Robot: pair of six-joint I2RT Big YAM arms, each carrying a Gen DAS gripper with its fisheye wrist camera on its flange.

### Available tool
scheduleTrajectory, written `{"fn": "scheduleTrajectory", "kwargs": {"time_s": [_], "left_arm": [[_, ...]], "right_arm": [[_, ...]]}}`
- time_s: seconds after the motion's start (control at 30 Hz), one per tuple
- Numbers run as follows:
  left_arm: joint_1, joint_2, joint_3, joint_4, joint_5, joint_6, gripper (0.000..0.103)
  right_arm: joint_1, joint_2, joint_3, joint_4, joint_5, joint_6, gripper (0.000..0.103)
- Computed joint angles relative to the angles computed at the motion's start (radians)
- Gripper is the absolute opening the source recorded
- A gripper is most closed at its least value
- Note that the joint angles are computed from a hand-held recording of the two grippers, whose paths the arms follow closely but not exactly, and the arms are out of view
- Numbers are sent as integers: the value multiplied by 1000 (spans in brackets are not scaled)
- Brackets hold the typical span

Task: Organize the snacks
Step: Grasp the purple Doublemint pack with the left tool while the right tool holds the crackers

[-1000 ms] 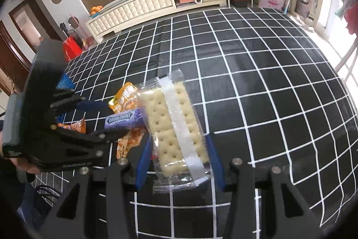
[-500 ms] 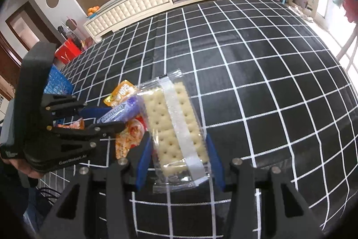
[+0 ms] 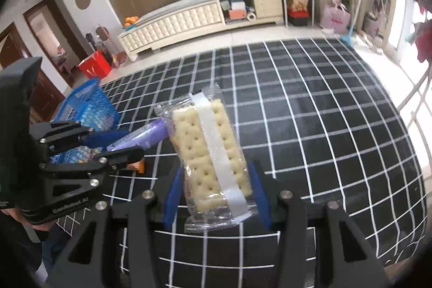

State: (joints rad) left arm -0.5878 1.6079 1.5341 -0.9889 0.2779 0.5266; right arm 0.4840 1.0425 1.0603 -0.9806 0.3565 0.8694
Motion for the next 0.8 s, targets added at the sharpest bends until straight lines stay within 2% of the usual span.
{"fn": "scheduleTrajectory", "kwargs": {"time_s": [0.23,0.33,0.63,0.8], "left_arm": [[105,-89,-14,-3,58,8,29],[155,-111,-16,4,55,31,29],[329,-87,49,-37,50,73,29],[380,-70,53,-38,50,68,29]], "right_arm": [[69,83,135,-25,47,-42,53],[93,134,191,-25,58,-68,53],[136,296,346,31,13,-145,53],[138,384,426,39,-30,-190,53]]}}
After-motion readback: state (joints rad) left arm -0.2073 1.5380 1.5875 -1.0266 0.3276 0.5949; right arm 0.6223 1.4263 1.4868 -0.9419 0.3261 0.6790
